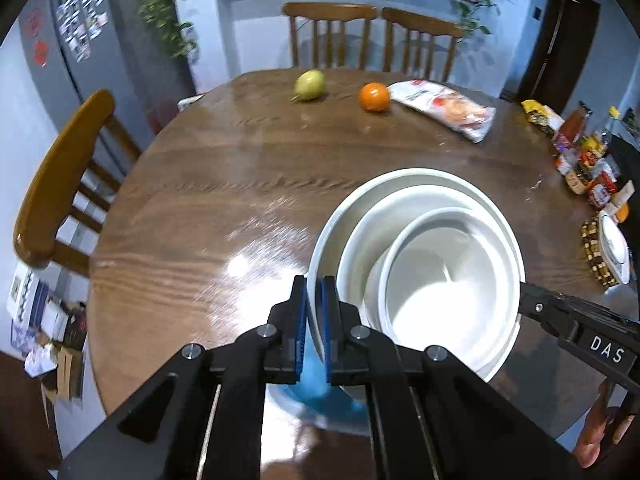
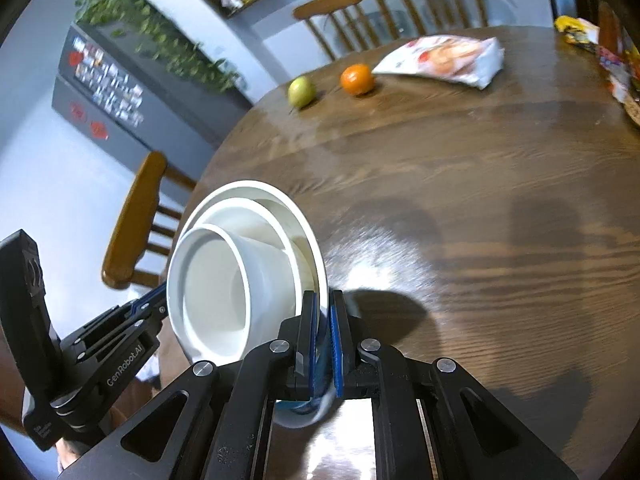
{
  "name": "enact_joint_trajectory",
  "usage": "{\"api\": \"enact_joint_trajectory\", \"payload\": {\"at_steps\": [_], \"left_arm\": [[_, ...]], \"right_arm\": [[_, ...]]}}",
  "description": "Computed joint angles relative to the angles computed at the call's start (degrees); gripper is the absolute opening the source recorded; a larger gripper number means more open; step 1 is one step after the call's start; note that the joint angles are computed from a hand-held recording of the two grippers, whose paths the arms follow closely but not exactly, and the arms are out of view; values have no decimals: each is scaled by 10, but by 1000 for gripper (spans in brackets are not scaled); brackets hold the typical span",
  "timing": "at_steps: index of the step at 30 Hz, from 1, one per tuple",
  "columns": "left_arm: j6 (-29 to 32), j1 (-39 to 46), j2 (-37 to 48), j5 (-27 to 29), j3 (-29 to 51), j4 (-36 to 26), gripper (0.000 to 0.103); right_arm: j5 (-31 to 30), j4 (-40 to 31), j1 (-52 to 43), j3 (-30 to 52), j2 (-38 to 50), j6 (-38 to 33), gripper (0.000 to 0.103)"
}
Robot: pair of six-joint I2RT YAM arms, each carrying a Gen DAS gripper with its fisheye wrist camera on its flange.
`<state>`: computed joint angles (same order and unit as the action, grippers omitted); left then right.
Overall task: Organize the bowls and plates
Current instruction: 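Carry the nested bowls and lower them onto the teal plate stack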
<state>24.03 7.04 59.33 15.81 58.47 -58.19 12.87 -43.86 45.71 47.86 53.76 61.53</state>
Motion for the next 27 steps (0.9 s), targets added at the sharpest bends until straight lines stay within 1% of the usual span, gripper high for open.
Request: {"api": "enact_joint_trajectory", "payload": {"at_steps": [2,5,8,12,18,21,27], "left_arm": [[18,26,11,1,-9,0,2],[30,42,30,-6,-20,3,2],[27,41,49,-16,-28,10,2],[26,34,75,-25,-36,22,2],[10,9,97,-37,-23,47,2],[7,1,103,-36,-24,65,2],[-23,-28,134,-35,-8,87,2]], "right_arm": [[-15,22,4,-7,21,6,10],[-32,47,10,-18,47,17,10],[-47,66,8,-27,72,22,10],[-61,73,-4,-32,93,23,10],[-70,82,-31,-30,101,14,10],[-55,86,-32,-29,106,10,10],[-50,85,-67,-17,118,-17,10]]}}
